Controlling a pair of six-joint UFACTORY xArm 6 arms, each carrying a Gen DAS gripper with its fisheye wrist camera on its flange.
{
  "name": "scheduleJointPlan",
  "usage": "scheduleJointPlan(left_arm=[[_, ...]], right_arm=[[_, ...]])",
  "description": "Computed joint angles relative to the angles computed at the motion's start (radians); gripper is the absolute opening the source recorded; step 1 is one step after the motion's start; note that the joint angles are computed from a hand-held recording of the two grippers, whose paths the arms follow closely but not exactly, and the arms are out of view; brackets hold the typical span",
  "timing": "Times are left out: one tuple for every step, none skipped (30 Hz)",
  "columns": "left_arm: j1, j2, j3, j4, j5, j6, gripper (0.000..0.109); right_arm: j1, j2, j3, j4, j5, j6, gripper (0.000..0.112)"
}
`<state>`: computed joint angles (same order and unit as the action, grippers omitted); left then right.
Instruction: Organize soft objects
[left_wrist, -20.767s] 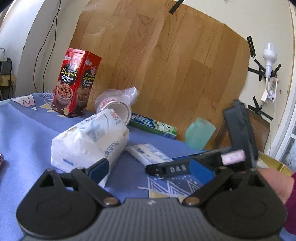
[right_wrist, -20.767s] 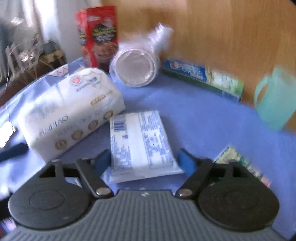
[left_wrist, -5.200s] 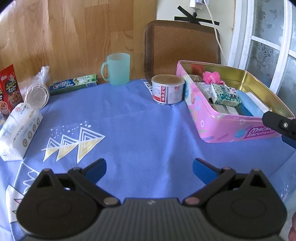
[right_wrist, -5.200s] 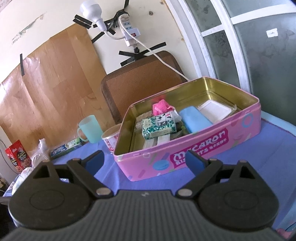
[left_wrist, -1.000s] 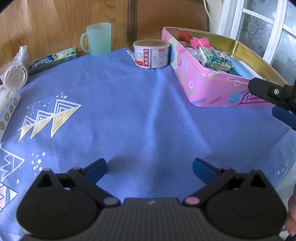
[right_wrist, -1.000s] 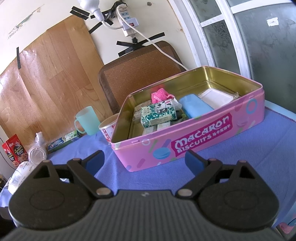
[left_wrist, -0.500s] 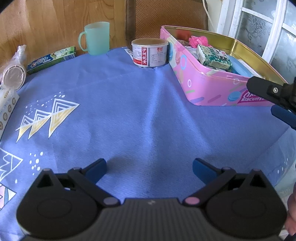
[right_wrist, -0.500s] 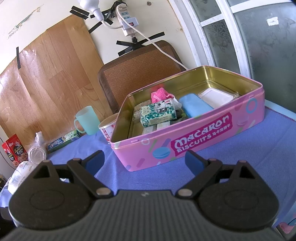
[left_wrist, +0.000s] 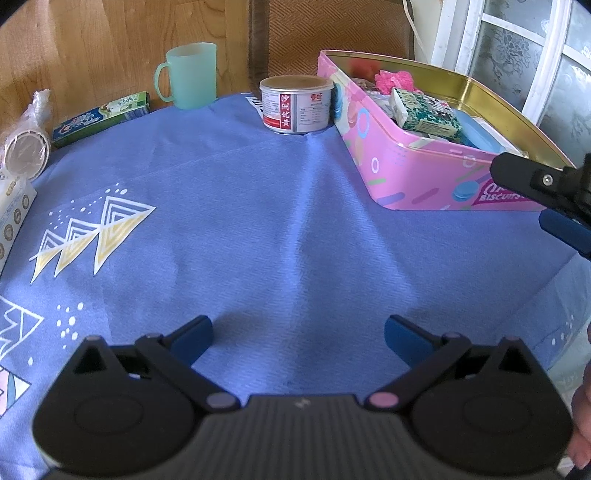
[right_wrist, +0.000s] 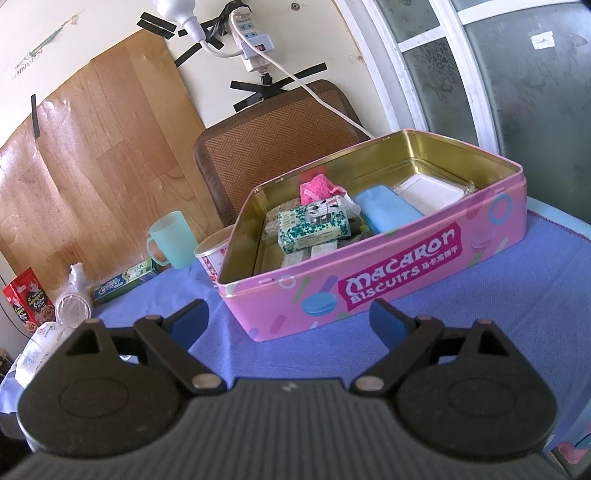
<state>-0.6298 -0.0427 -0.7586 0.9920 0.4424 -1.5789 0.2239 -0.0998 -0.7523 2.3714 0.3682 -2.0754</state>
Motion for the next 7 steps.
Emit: scheduleJointPlan(left_arm=[[0.001,0.001,0.0,0.002,-0.005,-0.001,0.103],[0.005,-0.003,0.004,0.018,-0.016,-0.01,0.103],[0.007,-0.006,0.007,0.049,-0.028,-0.033,0.103],[0.009,-0.013,0.012,0.082,-0.039,-0.055,0.103],[0.01,-0.017,0.013,0.099,-0.046,-0.065,0.103],[0.011,-0.022,0.014,0.118,-0.052,-0.078,0.103],[0.012,-0.027,0.014,0.142,-0.055,-0.094,0.103]], right_arm=[[0.0,0.0,0.0,0.002,0.0,-0.003,0.096],[0.0,0.0,-0.001,0.003,-0.001,-0.004,0.095],[0.0,0.0,-0.002,0.001,0.0,-0.004,0.095],[0.0,-0.001,-0.002,0.004,0.0,-0.008,0.094],[0.0,-0.003,-0.002,0.006,0.001,-0.014,0.094],[0.0,-0.004,-0.002,0.012,0.002,-0.021,0.094],[0.0,-0.004,-0.004,0.014,0.002,-0.023,0.094]])
